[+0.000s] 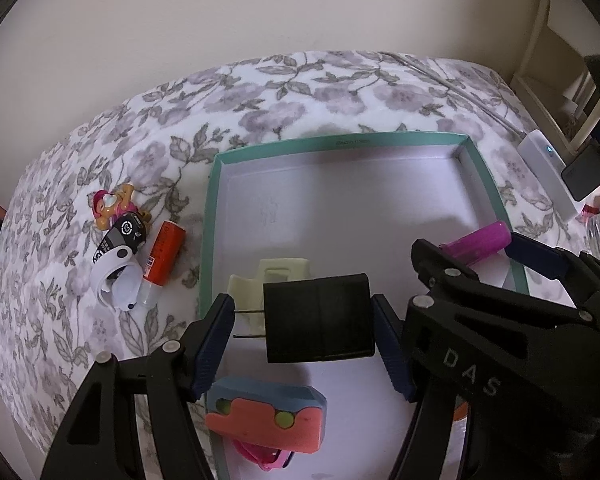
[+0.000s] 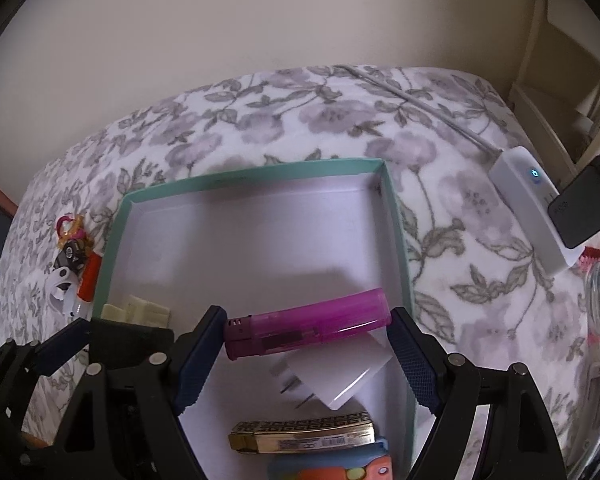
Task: Organize rigid objects
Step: 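Carry the purple lighter and black charger over the tray with both tools, then open both tools to drop the lighter and charger into the tray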
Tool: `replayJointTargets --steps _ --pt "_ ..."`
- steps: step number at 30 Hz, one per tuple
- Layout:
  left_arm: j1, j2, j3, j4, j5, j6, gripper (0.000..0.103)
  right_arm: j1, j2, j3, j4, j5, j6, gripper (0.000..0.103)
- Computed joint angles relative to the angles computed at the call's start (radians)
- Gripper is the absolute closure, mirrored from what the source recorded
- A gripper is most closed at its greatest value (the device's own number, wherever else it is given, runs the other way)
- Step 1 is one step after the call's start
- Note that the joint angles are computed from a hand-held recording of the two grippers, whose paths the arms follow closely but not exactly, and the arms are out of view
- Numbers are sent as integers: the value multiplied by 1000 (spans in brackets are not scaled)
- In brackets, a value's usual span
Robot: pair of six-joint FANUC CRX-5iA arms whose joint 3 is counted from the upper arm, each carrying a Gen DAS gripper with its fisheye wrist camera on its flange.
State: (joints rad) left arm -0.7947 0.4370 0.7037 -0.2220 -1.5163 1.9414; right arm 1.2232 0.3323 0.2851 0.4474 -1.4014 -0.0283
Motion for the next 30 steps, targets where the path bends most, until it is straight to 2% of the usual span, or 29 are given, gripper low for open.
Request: replayJointTargets --steps 11,17,22,30 --pt "9 -25 -8 26 36 8 25 5 -22 -6 44 -7 -41 14" --pt "16 -45 -6 32 55 14 25 25 -19 27 127 -61 -43 13" --pt "36 -72 -10 24 63 49 25 41 -18 55 193 -103 -43 7" --pt "96 -133 -52 7 74 139 22 60 0 104 259 -152 -20 4"
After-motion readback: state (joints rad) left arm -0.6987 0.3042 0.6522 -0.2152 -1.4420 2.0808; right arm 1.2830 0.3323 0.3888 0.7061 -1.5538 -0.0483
